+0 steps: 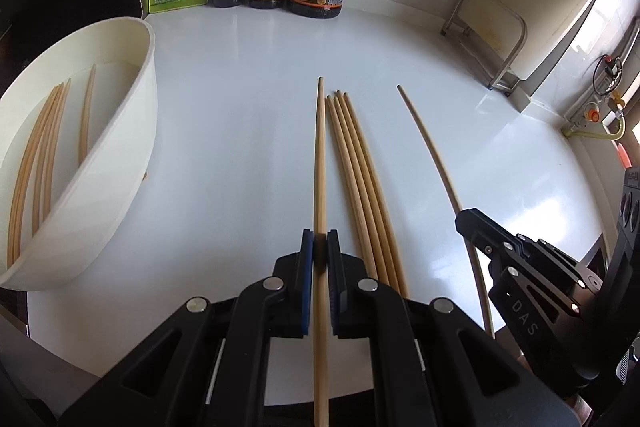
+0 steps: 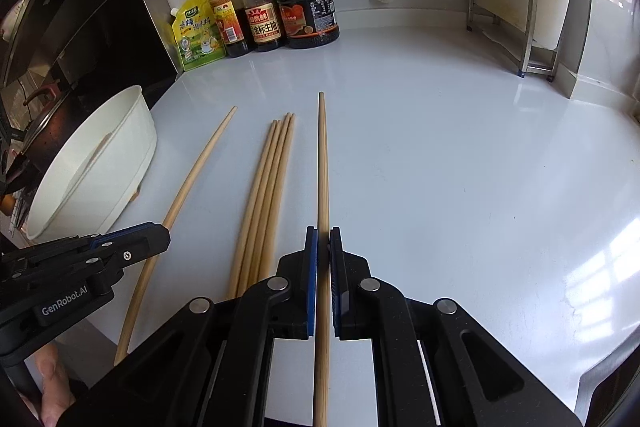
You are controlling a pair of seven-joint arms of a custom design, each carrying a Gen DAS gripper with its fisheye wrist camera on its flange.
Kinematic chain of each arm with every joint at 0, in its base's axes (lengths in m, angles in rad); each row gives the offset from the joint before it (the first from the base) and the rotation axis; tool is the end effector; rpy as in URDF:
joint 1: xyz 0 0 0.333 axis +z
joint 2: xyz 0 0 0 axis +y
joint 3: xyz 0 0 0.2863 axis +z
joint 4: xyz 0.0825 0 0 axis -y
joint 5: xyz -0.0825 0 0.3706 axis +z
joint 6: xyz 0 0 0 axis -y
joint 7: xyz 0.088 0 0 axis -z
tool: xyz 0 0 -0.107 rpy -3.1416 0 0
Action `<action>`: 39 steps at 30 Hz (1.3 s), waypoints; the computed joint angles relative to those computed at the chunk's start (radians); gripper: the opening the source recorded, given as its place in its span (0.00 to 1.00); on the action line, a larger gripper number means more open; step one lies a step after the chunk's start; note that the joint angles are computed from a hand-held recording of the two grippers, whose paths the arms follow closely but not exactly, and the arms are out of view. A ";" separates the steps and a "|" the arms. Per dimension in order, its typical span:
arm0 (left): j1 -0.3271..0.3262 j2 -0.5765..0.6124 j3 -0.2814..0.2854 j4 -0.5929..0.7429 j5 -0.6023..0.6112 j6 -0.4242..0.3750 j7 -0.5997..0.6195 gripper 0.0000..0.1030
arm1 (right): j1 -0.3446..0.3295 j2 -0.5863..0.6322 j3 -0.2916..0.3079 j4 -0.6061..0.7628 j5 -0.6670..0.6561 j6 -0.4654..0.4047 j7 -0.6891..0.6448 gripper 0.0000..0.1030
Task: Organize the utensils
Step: 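Carry the left tool's chopstick over the basin while the right tool carries its own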
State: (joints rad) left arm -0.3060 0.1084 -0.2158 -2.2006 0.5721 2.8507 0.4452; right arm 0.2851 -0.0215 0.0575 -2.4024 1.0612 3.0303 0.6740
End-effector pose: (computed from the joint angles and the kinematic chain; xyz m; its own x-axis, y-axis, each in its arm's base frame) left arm 0.4782 -0.3066 0.3698 0.0434 -0.9764 0.2115 -0.8383 -0.1508 -0.5239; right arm 0.4915 0.1053 0.3508 0.2731 -0.9457 -0.1761 -0.7704 -0.1054 -0.6288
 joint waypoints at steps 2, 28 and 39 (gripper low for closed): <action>0.006 -0.041 0.006 -0.029 0.018 0.026 -0.016 0.07 | 0.008 -0.026 0.003 -0.005 0.026 0.002 -0.015 0.06; 0.354 -0.464 0.062 -0.413 -0.065 0.175 0.124 0.07 | 0.189 0.224 0.133 0.432 -0.378 -0.073 0.320 0.06; 0.350 -0.368 0.125 -0.423 -0.228 0.222 0.292 0.08 | 0.248 0.409 0.098 0.606 -0.712 -0.188 0.633 0.06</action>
State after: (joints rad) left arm 0.0440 -0.2596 -0.0910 -2.6236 0.3438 3.0731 0.7367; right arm 0.5328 0.3880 0.1553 -1.7967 0.3493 2.8419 1.3070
